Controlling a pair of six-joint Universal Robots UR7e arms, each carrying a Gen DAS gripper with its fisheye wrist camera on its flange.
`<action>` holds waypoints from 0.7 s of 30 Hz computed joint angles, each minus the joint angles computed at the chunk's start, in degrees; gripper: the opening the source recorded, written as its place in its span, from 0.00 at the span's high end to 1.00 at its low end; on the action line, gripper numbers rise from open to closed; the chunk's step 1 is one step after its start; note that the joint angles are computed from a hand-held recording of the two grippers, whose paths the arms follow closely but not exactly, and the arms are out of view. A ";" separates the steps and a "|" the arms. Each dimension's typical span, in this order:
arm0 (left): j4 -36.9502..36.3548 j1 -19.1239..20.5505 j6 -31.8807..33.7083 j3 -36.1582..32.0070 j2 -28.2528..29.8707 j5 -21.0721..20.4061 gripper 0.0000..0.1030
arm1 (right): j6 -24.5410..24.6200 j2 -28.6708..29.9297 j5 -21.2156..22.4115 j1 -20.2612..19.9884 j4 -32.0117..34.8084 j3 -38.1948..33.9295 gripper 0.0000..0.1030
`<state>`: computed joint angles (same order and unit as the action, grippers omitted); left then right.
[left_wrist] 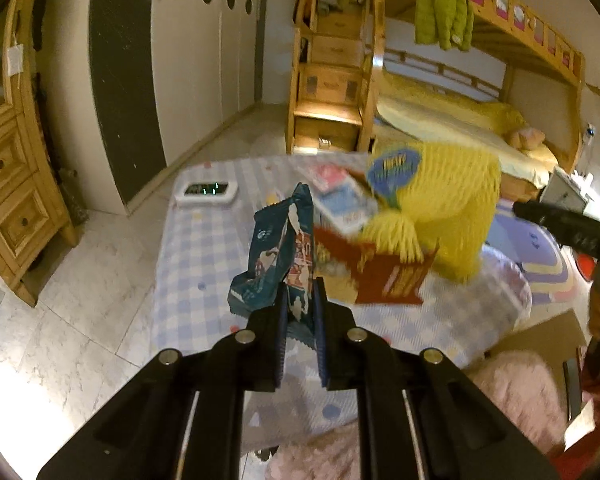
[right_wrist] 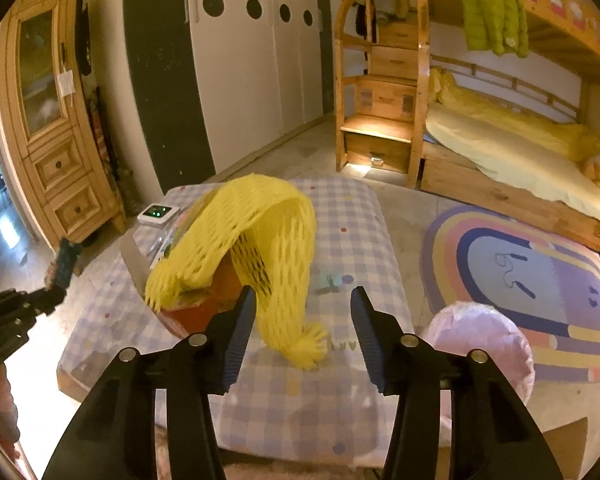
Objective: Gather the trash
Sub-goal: 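Carry the teal wrapper and yellow foam net over the pink trash bin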
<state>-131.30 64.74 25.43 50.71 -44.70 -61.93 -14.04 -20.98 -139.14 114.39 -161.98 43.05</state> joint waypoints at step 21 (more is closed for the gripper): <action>-0.53 -1.47 0.05 0.30 0.09 0.08 0.90 | -1.48 -0.17 9.11 0.93 -7.08 -3.91 0.94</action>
<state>-131.83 63.27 25.48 51.02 -44.61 -61.85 -15.52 -21.14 -130.03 115.32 -169.06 39.14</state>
